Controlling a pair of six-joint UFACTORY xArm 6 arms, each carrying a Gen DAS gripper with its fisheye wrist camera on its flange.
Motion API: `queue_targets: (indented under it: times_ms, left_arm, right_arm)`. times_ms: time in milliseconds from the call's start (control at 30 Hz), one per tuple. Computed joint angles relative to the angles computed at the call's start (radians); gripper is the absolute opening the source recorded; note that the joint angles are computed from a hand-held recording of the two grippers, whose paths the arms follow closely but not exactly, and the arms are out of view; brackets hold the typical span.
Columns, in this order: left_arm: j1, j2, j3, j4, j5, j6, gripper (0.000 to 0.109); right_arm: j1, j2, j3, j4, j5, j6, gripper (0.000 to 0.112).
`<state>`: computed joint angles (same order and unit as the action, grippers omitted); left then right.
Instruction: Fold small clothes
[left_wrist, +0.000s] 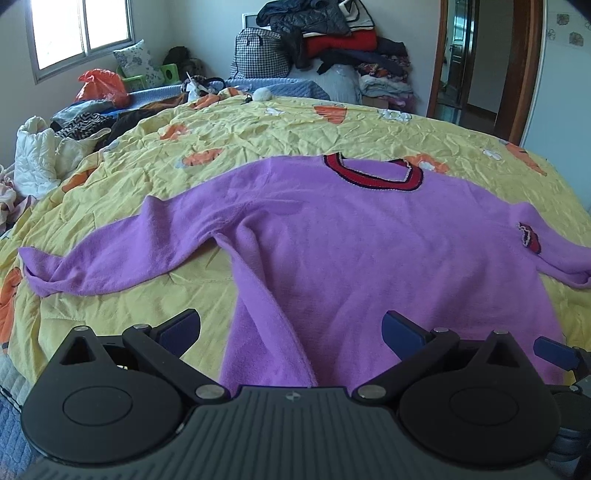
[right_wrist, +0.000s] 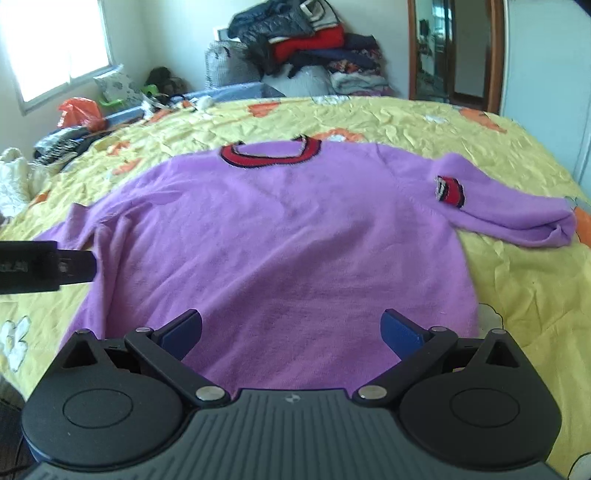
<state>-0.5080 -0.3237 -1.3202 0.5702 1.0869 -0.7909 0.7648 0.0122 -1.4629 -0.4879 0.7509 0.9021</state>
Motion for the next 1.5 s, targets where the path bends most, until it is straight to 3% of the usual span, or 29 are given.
queue_targets:
  times_ms: [133, 267, 400, 467, 600, 633, 767, 900, 1033, 1133, 1267, 1300, 1400, 1467, 1500]
  left_arm:
    - [0.017, 0.030, -0.035, -0.002, 0.024, 0.001, 0.103]
    - [0.029, 0.072, -0.080, -0.001, 0.052, 0.002, 0.103]
    - [0.035, 0.122, -0.133, 0.010, 0.077, 0.010, 0.103]
    - [0.030, 0.152, -0.165, 0.029, 0.092, 0.015, 0.103]
    - [0.028, 0.214, -0.229, 0.009, 0.092, 0.059, 0.103]
    - [0.032, 0.222, -0.233, -0.007, 0.072, 0.070, 0.103]
    - [0.037, 0.285, -0.277, -0.070, 0.028, 0.096, 0.103]
    - [0.026, 0.373, -0.370, -0.138, 0.058, 0.134, 0.103]
    - [-0.001, 0.402, -0.396, -0.128, 0.055, 0.123, 0.103]
    - [-0.016, 0.435, -0.441, -0.127, 0.094, 0.103, 0.103]
    - [-0.033, 0.467, -0.489, -0.100, 0.157, 0.097, 0.103]
    - [-0.035, 0.477, -0.503, -0.098, 0.175, 0.096, 0.103]
    - [-0.024, 0.500, -0.531, -0.129, 0.199, 0.107, 0.103]
    - [-0.018, 0.518, -0.552, -0.140, 0.215, 0.111, 0.103]
    - [-0.014, 0.524, -0.558, -0.146, 0.213, 0.116, 0.103]
  right_arm:
    - [0.011, 0.030, -0.044, -0.080, 0.024, 0.007, 0.103]
    - [-0.009, 0.028, -0.009, -0.205, -0.094, 0.040, 0.103]
    - [-0.036, 0.075, -0.055, -0.094, -0.071, -0.091, 0.103]
    - [-0.047, 0.084, -0.071, -0.076, -0.049, -0.079, 0.103]
    - [-0.099, 0.060, -0.013, -0.037, -0.172, -0.082, 0.103]
    - [-0.111, 0.066, -0.020, -0.035, -0.164, -0.093, 0.103]
    - [-0.135, 0.086, -0.052, -0.250, -0.053, -0.011, 0.103]
    - [-0.237, 0.068, -0.003, -0.277, -0.118, -0.021, 0.103]
    - [-0.295, 0.121, -0.040, -0.323, -0.137, -0.085, 0.103]
    - [-0.339, 0.179, -0.083, -0.139, -0.194, -0.234, 0.103]
    - [-0.357, 0.238, -0.130, -0.089, -0.207, -0.332, 0.103]
    - [-0.360, 0.251, -0.142, -0.079, -0.204, -0.355, 0.099]
    - [-0.381, 0.282, -0.186, 0.016, -0.181, -0.423, 0.059]
    - [-0.395, 0.287, -0.195, 0.099, -0.179, -0.484, 0.058]
    - [-0.398, 0.285, -0.194, 0.107, -0.177, -0.483, 0.050]
